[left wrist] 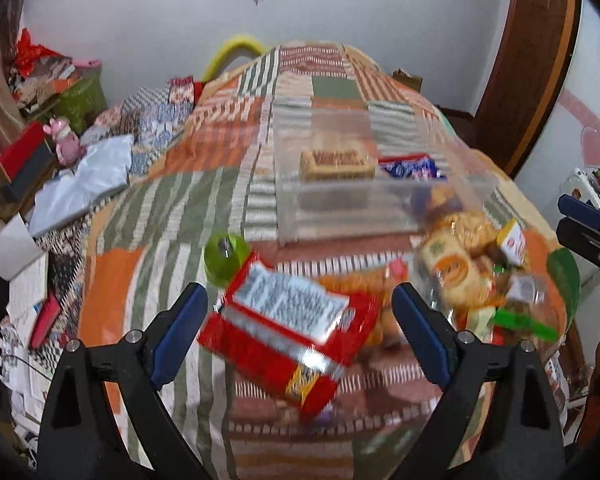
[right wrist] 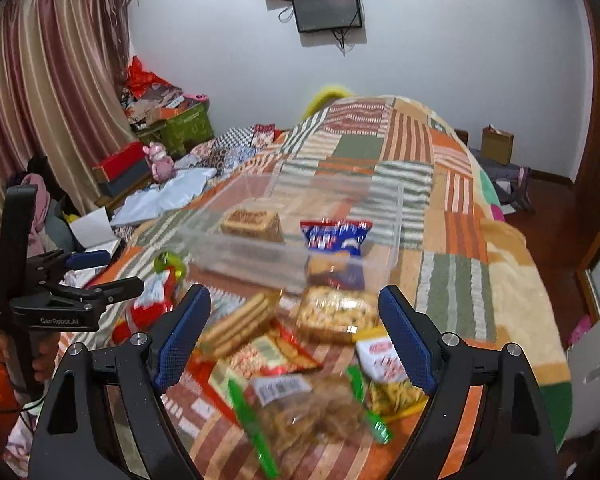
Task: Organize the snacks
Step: 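Grasp the red snack bag with the left tool while the right tool grasps the clipped cracker bag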
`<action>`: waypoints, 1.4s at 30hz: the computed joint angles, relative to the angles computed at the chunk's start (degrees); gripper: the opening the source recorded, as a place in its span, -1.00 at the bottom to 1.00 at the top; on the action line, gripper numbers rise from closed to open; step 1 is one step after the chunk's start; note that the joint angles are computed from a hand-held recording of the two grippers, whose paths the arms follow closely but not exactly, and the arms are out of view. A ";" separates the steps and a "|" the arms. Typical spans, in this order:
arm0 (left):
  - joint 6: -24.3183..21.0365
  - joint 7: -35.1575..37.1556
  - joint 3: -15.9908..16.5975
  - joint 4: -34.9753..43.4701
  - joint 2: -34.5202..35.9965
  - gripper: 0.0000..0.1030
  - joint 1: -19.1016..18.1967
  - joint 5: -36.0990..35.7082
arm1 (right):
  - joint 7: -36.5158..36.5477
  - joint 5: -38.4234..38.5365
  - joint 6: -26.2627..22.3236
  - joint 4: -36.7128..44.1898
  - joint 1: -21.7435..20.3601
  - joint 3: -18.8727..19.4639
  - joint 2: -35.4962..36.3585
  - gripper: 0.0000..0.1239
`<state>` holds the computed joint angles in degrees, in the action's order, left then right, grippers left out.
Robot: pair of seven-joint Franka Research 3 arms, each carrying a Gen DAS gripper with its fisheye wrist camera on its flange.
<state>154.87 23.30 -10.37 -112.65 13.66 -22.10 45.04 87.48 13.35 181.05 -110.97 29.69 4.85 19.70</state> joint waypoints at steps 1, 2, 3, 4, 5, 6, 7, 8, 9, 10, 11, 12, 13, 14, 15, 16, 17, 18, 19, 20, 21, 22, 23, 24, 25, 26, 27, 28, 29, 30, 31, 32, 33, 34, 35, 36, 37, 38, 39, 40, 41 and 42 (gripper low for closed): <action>0.44 -0.09 -0.08 -0.56 -0.06 0.83 0.04 -0.17 | 0.01 0.03 -0.19 -0.35 0.09 0.04 -0.03 0.36; 0.78 -0.02 -0.19 -1.03 -0.02 0.83 0.09 -0.46 | 0.12 0.02 -0.43 -0.67 0.28 -0.05 0.02 0.36; 1.03 -0.06 -0.23 -1.36 0.00 0.83 0.04 -0.57 | 0.44 -0.15 -0.80 -0.91 0.76 -0.48 0.11 0.36; 1.41 0.12 -0.34 -1.72 0.12 0.83 0.09 -0.94 | 0.69 -0.30 -1.04 -1.28 1.08 -0.74 -0.06 0.36; 1.53 0.61 -0.50 -1.86 0.32 0.83 0.17 -1.55 | 0.76 -0.31 -1.52 -1.42 1.00 -0.55 0.14 0.36; 1.42 0.85 -0.59 -1.98 0.46 0.83 0.05 -1.90 | 0.78 -0.28 -1.61 -1.90 0.86 -0.33 -0.02 0.36; 1.39 1.18 -0.64 -2.06 0.73 0.83 -0.05 -2.19 | 0.82 -0.21 -2.05 -2.08 0.69 -0.08 0.12 0.36; 1.27 1.56 -0.66 -2.12 0.97 0.83 -0.16 -2.40 | 0.77 -0.07 -2.23 -2.47 0.40 0.27 0.04 0.36; 1.03 1.69 -0.60 -2.12 1.19 0.83 -0.40 -2.35 | 0.71 0.17 -2.58 -2.73 0.03 0.70 0.09 0.36; 0.85 1.72 -0.46 -2.13 1.39 0.83 -0.66 -2.04 | 0.70 0.33 -2.64 -3.16 -0.15 0.98 -0.02 0.36; 0.81 1.48 -0.21 -2.14 1.58 0.83 -0.97 -1.37 | 0.48 0.62 -3.14 -3.29 -0.62 1.51 0.05 0.36; 0.69 1.25 -0.01 -2.14 1.74 0.83 -1.22 -0.80 | 0.24 0.90 -3.47 -3.40 -1.06 1.99 0.11 0.36; 0.51 1.18 0.09 -2.11 1.88 0.83 -1.32 -0.57 | -0.10 1.25 -3.82 -3.50 -1.57 2.52 0.24 0.36; 0.81 1.03 0.20 -2.20 2.02 0.83 -1.31 -0.38 | 0.19 1.03 -3.94 -3.64 -1.11 2.02 0.25 0.36; 1.44 0.72 0.35 -2.42 2.08 0.83 -1.24 -0.17 | 1.57 -0.18 -3.81 -3.93 0.78 -0.13 0.21 0.36; 1.84 0.57 0.46 -2.60 2.02 0.82 -1.17 -0.06 | 2.60 -1.09 -3.86 -4.00 1.95 -1.46 0.20 0.36; 2.24 -0.44 0.87 -2.79 1.99 0.81 -1.41 0.90 | 3.05 -1.60 -3.89 -4.13 2.24 -1.88 0.19 0.36; 2.55 -1.38 1.23 -2.93 1.95 0.71 -1.63 1.96 | 3.19 -1.74 -3.83 -4.29 2.02 -1.70 0.17 0.36; 2.68 -1.77 1.34 -2.99 1.99 0.66 -1.70 2.64 | 3.54 -2.06 -3.96 -4.26 2.17 -1.87 0.20 0.36; 2.37 -1.97 1.36 -2.85 2.20 0.55 -1.81 3.10 | 4.03 -2.70 -4.12 -4.32 2.65 -2.48 0.20 0.36; 1.71 -2.62 1.53 -2.67 2.32 0.49 -2.09 3.81 | 4.79 -3.58 -4.31 -4.32 3.45 -3.44 0.26 0.36; 1.19 -4.25 2.00 -2.61 2.36 0.46 -2.58 5.41 | 5.43 -4.42 -4.40 -4.44 4.03 -4.18 0.26 0.36; 1.09 -5.54 2.24 -2.73 2.26 0.41 -2.72 6.62 | 5.57 -4.67 -4.32 -4.41 3.82 -3.95 0.31 0.37; 0.95 -6.08 2.18 -2.77 2.18 0.34 -2.60 7.09 | 5.77 -4.90 -4.24 -4.42 3.70 -3.85 0.31 0.37; 0.68 -6.70 2.11 -2.80 2.09 0.31 -2.53 7.52 | 5.94 -5.16 -4.47 -4.38 3.64 -3.83 0.31 0.37; 0.51 -7.24 2.04 -2.87 1.99 0.26 -2.42 7.90 | 6.15 -5.52 -4.62 -4.42 3.70 -3.94 0.26 0.37; 0.41 -7.84 1.98 -2.96 1.87 0.20 -2.33 8.30 | 6.31 -5.92 -4.85 -4.47 3.76 -4.05 0.17 0.37; 0.61 -8.46 1.96 -3.18 1.67 0.18 -2.17 8.74 | 6.35 -6.17 -5.00 -4.58 3.64 -3.92 0.02 0.37; 1.00 -9.23 1.97 -3.52 1.41 0.08 -1.98 9.22 | 6.52 -6.47 -5.08 -4.65 3.66 -3.97 -0.09 0.37; 1.49 -9.83 1.95 -3.80 1.21 0.01 -1.75 9.63 | 6.70 -6.74 -5.15 -4.71 3.67 -4.01 -0.22 0.37; 1.60 -10.32 1.90 -4.00 0.98 0.00 -1.58 9.90 | 6.79 -6.81 -5.12 -4.93 3.46 -3.83 -0.41 0.37; 1.86 -11.02 1.89 -4.22 0.73 -0.03 -1.43 10.25 | 6.67 -6.51 -4.98 -5.32 2.88 -3.28 -0.67 0.37; 2.15 -11.68 1.86 -4.41 0.52 -0.07 -1.27 10.60 | 6.58 -6.07 -4.94 -5.61 2.30 -2.72 -0.87 0.37; 2.27 -12.51 1.90 -4.61 0.19 -0.09 -1.20 11.17 | 6.74 -6.00 -4.99 -5.73 2.21 -2.68 -0.98 0.37; 2.04 -13.02 1.84 -4.68 -0.05 -0.15 -1.18 11.71 | 7.00 -5.91 -5.10 -6.01 2.14 -2.72 -1.26 0.37; 1.66 -13.49 1.73 -4.75 -0.33 -0.17 -1.20 12.29 | 7.19 -5.94 -5.25 -6.16 2.09 -2.76 -1.48 0.37; 1.54 -14.03 1.63 -4.88 -0.69 -0.18 -1.15 12.86 | 7.40 -6.07 -5.30 -6.41 2.08 -2.89 -1.73 0.37; 1.62 -14.30 1.46 -5.05 -0.98 -0.20 -0.95 13.10 | 7.82 -6.39 -5.39 -6.78 2.30 -3.25 -2.12 0.37; 1.67 -14.52 1.30 -5.26 -1.34 -0.21 -0.76 13.34 | 8.33 -6.74 -5.46 -7.02 2.53 -3.58 -2.40 0.38; 1.66 -14.70 1.11 -5.35 -1.50 -0.21 -0.61 13.50 | 8.77 -6.93 -5.42 -7.46 2.56 -3.73 -2.77 0.39; 1.77 -15.00 0.98 -5.53 -1.79 -0.23 -0.43 13.63 | 8.99 -7.07 -5.44 -7.69 2.43 -3.64 -2.95 0.40; 1.80 -15.21 0.84 -5.66 -1.99 -0.24 -0.27 13.68 | 9.15 -7.26 -5.46 -7.88 2.33 -3.58 -3.11 0.42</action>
